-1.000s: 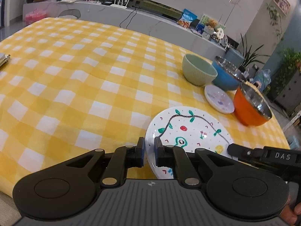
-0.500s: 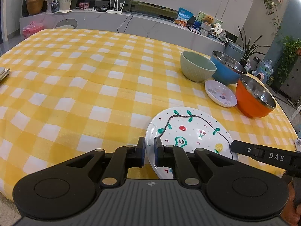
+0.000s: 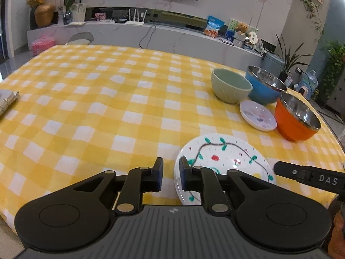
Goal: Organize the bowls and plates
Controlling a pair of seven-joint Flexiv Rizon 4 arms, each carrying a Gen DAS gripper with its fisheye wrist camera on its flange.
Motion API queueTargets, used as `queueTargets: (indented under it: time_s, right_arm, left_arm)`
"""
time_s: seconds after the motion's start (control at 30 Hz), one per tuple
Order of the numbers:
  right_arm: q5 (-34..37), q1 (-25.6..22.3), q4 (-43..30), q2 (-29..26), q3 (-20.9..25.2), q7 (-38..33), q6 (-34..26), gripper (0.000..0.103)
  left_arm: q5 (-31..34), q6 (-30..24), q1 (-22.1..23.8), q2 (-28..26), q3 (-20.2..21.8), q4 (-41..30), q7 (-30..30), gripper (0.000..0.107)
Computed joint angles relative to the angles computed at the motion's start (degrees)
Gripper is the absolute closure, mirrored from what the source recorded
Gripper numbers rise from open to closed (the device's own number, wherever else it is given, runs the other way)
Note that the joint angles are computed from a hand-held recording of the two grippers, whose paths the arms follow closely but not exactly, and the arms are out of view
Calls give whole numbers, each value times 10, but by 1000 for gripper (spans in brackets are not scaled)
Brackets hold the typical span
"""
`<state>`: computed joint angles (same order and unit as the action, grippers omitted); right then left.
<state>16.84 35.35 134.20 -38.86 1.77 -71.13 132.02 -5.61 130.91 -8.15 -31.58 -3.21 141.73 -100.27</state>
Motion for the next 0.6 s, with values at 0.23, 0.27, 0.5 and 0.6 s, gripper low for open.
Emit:
queueTargets:
  time_s: [0.23,0.27,0.5,0.6]
  right_arm:
    - [38,1,-16,13,-16,34,-27,71]
    - [32,-12,-17,15,-10,45,-27,71]
    - [30,-38,-35,7,-4,89,-3,70]
    - [39,-38,-50,-2,-9,102,-1,70]
  left_arm:
    - [-13,-43,-11,28,-13,-26,8,80]
    - [-5,-54,-3,30,-23,-34,2,80]
    - [8,-79,-10,4,-44,-110,-3,80]
    - [13,-93,-1,-17,-60,-142,-17,80]
